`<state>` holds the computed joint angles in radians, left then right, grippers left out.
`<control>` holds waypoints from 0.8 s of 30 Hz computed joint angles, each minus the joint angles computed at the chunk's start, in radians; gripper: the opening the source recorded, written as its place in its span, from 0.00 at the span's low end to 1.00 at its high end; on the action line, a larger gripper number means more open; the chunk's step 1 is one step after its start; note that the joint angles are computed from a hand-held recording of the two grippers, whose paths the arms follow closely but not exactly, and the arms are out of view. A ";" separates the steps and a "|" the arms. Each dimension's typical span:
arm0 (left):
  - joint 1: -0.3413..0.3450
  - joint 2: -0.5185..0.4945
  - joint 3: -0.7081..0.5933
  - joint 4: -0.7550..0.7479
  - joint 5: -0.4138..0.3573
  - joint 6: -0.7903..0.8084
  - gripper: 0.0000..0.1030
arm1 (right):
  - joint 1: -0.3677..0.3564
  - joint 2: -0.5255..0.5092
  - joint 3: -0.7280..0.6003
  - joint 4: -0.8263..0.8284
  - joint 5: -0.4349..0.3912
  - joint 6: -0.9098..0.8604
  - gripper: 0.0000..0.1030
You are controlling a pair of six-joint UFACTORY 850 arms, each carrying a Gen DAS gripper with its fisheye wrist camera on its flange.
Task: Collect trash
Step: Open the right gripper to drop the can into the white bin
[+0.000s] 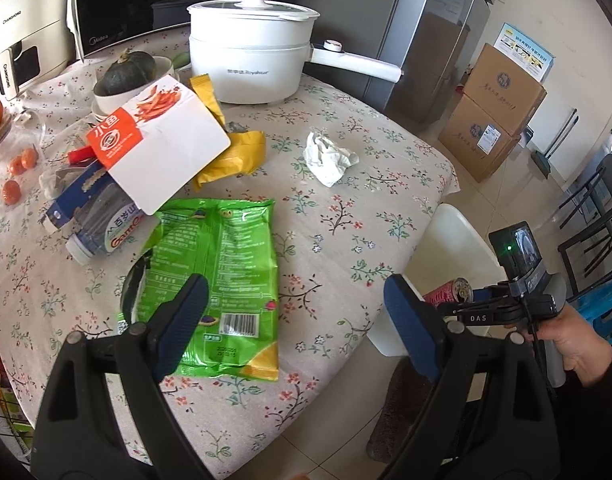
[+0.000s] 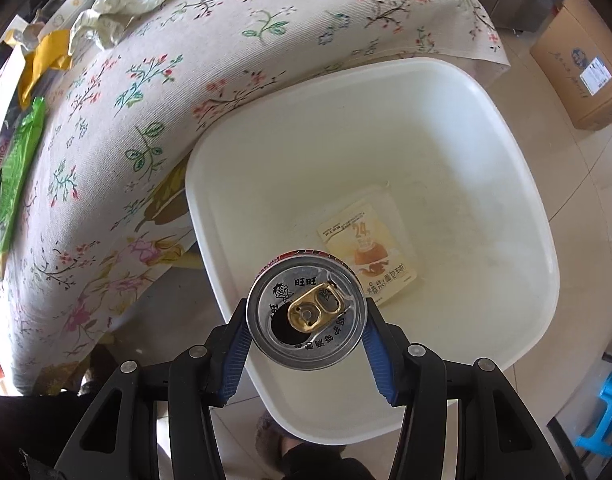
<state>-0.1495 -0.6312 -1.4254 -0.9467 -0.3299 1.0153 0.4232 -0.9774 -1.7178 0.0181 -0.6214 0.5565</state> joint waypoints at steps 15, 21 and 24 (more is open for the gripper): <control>0.039 0.022 0.029 0.006 0.014 0.006 0.87 | 0.017 0.070 0.023 -0.060 0.049 0.104 0.68; 0.047 0.022 0.028 0.004 0.014 0.003 0.87 | 0.039 0.152 0.082 -0.179 0.131 0.212 0.70; 0.050 0.022 0.029 0.015 0.018 -0.007 0.87 | 0.057 0.184 0.104 -0.270 0.166 0.290 0.72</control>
<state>-0.0995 -0.6089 -1.3967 -0.9321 -0.3114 1.0085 0.4803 -0.7933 -1.6142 -0.2523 -0.4557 0.8461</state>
